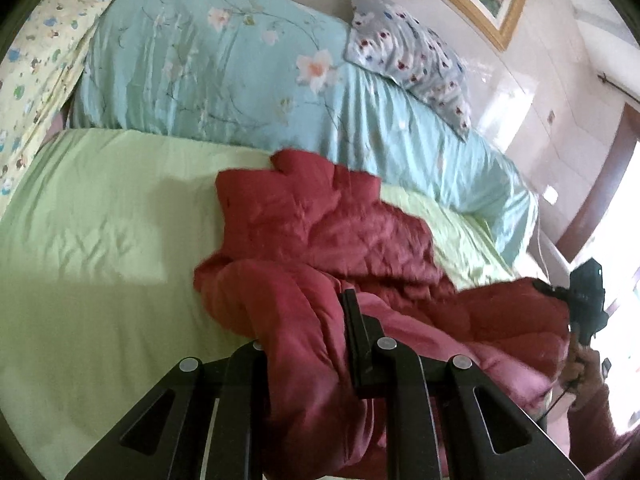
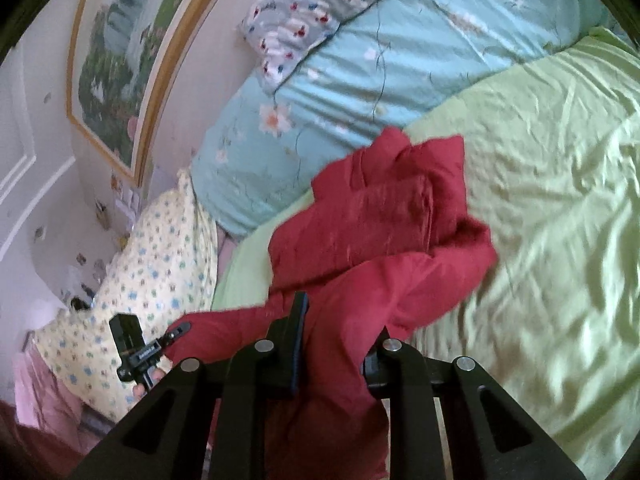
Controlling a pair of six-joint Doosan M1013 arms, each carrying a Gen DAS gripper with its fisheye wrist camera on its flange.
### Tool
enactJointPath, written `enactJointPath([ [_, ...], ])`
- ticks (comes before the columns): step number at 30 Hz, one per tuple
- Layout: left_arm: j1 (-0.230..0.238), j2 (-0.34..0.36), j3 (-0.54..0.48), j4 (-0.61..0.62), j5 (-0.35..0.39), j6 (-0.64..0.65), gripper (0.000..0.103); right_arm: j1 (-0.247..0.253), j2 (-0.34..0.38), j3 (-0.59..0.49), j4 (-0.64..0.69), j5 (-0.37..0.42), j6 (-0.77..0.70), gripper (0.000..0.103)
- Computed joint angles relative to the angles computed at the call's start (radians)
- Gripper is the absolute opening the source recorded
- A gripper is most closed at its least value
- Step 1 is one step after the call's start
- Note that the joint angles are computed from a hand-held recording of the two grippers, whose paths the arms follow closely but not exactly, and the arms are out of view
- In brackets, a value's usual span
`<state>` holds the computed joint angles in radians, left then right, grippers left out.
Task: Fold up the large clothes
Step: 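Lift the hem with both grippers and fold it toward the collar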
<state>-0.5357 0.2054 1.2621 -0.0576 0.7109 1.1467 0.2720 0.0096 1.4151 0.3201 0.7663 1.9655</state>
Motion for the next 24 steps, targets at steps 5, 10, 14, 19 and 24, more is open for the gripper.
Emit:
enactJointPath([
  [5, 0.017, 0.056, -0.072, -0.005, 0.006, -0.040, 0.016, -0.021, 0.036, -0.043, -0.016, -0.024, 0.026, 0.019],
  [10, 0.021, 0.120, -0.162, 0.022, 0.040, -0.073, 0.017, -0.025, 0.084, -0.098, -0.066, -0.031, 0.057, 0.019],
  [14, 0.031, 0.171, -0.236, 0.035, 0.076, -0.097, 0.017, -0.030, 0.119, -0.137, -0.102, -0.029, 0.091, 0.019],
  [19, 0.037, 0.253, -0.357, 0.075, 0.133, -0.140, 0.018, -0.043, 0.165, -0.185, -0.138, -0.023, 0.140, 0.019],
  [24, 0.048, 0.358, -0.511, 0.083, 0.208, -0.162, 0.019, -0.065, 0.211, -0.219, -0.149, -0.031, 0.194, 0.020],
])
